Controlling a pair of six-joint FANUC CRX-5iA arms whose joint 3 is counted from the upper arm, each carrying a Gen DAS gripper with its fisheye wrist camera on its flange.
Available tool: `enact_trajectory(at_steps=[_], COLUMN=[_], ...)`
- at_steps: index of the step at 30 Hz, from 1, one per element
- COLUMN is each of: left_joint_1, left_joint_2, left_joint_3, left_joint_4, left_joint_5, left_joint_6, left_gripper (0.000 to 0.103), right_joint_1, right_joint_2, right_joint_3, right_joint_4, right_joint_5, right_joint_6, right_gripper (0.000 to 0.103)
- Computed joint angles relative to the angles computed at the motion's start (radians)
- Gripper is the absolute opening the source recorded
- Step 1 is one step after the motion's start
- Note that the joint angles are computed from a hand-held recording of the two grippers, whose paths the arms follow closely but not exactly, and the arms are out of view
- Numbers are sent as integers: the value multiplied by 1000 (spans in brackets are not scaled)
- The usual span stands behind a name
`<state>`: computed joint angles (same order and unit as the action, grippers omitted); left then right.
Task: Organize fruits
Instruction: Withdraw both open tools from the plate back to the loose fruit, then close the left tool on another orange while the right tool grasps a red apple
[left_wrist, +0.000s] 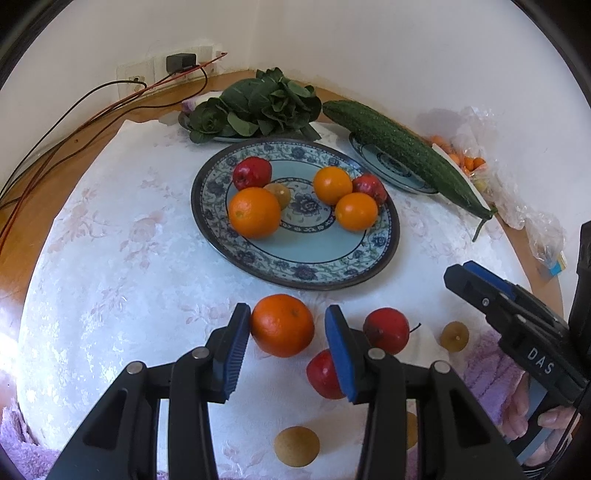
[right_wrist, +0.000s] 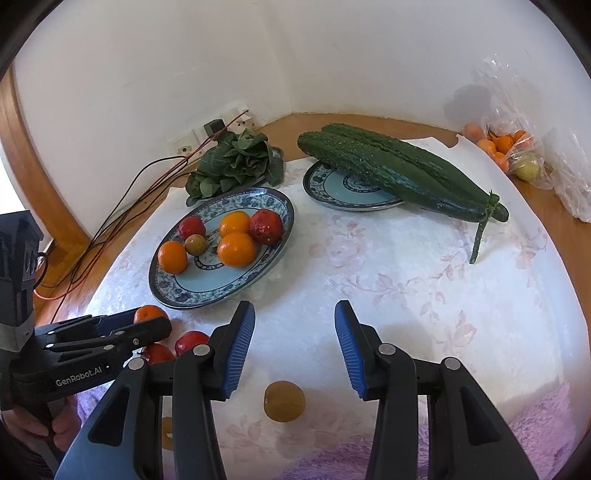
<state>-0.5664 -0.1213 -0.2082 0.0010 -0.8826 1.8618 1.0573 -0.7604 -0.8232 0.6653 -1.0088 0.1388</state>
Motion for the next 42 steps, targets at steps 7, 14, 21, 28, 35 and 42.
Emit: enact_trajectory(at_steps=[7, 14, 21, 28, 35, 42], left_joint_1=[7, 15, 9, 22, 36, 37], left_joint_2=[-5, -16, -34, -55, -69, -75], left_joint_3=[-10, -24, -14, -17, -34, -43], left_joint_4=[4, 22, -42, -96, -96, -102], left_joint_5=[10, 22, 13, -1, 7, 16], left_joint_6=[2, -15, 28, 78, 82, 86], left_gripper=[37, 36, 36, 36, 36, 36], right_joint_1=[1, 18, 46, 87, 116, 120], right_joint_2=[-1, 9, 24, 47, 83, 107], right_joint_3=[0, 8, 17, 32, 50, 60], right_joint_4=[-3, 1, 4, -2, -13, -33], right_joint_5=[3, -3, -12, -18, -10, 10], right_joint_6=[3, 3, 3, 18, 38, 60], right_gripper=[46, 46, 46, 46, 46, 46])
